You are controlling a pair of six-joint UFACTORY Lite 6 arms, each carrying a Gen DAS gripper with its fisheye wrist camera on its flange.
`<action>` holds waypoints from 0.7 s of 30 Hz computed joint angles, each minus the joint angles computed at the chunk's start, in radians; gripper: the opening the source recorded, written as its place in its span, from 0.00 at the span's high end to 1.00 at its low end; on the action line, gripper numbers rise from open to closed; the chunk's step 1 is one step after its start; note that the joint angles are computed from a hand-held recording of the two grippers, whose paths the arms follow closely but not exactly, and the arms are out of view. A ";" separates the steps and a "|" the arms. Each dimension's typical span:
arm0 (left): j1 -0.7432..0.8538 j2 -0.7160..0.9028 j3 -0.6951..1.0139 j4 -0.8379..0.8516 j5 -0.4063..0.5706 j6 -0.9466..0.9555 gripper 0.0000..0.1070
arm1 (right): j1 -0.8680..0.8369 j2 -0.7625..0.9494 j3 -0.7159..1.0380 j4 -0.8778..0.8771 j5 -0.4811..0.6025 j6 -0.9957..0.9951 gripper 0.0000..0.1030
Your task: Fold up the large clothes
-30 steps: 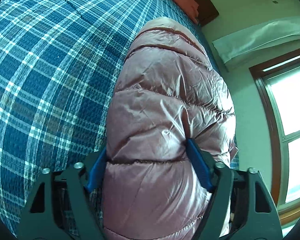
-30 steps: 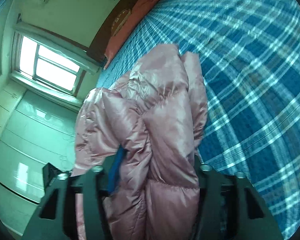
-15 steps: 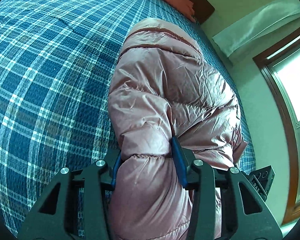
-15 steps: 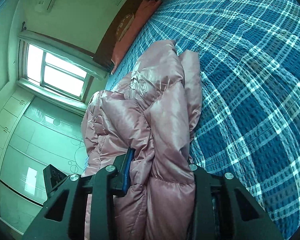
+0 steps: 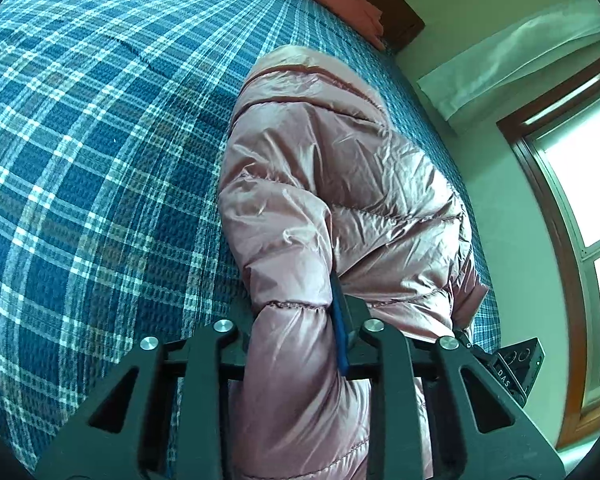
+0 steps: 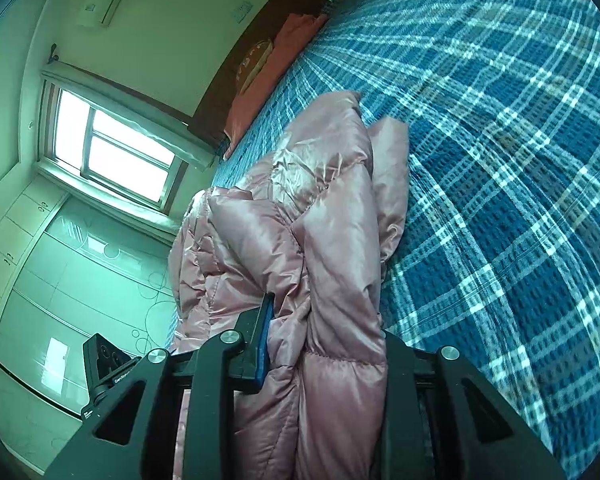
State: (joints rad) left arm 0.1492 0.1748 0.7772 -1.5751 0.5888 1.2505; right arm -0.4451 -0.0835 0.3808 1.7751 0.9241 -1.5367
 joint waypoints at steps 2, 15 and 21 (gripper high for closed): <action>0.021 -0.032 -0.024 0.013 0.015 0.000 0.79 | 0.006 -0.056 -0.022 -0.011 -0.010 0.024 0.78; 0.353 -0.118 0.036 0.186 0.217 -0.030 0.81 | 0.379 -0.085 0.089 0.215 -0.125 0.053 0.81; 0.443 0.077 0.274 0.219 0.255 -0.080 0.81 | 0.559 0.217 0.392 0.351 -0.166 0.002 0.81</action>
